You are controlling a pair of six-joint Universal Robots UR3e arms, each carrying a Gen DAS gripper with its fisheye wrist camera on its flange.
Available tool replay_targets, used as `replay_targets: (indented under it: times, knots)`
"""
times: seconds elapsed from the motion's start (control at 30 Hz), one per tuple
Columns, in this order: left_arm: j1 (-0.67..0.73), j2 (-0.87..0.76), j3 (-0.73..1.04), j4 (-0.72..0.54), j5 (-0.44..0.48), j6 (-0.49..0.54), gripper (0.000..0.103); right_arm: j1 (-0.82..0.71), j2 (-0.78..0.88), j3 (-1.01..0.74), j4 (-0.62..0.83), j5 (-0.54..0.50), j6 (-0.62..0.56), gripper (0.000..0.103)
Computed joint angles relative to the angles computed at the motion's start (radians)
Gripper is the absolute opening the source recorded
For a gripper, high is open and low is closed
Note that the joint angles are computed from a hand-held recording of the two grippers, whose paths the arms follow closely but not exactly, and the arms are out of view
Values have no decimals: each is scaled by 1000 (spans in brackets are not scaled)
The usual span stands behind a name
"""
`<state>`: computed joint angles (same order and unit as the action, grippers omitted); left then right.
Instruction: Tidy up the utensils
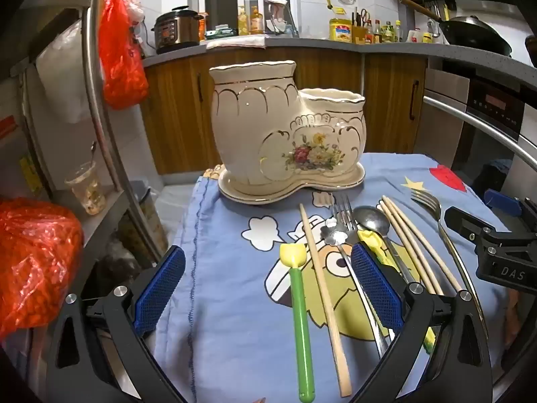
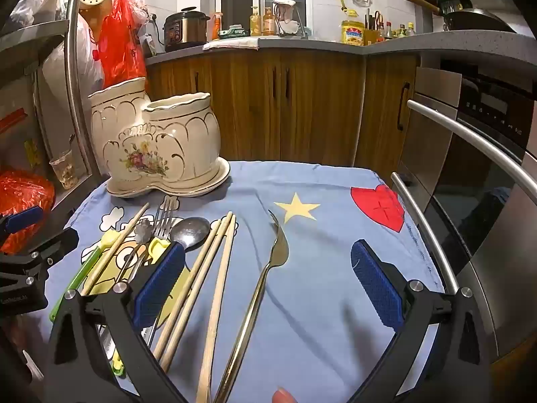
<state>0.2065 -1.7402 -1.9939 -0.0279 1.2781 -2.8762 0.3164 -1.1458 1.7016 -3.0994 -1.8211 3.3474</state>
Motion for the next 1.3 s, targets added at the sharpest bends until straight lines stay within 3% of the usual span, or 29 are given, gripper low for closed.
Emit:
replay_targets:
  times: [1.3]
  knots:
    - [-2, -8, -3, -4, -4, -3, 98, -13, -7, 14, -8, 21, 3, 98]
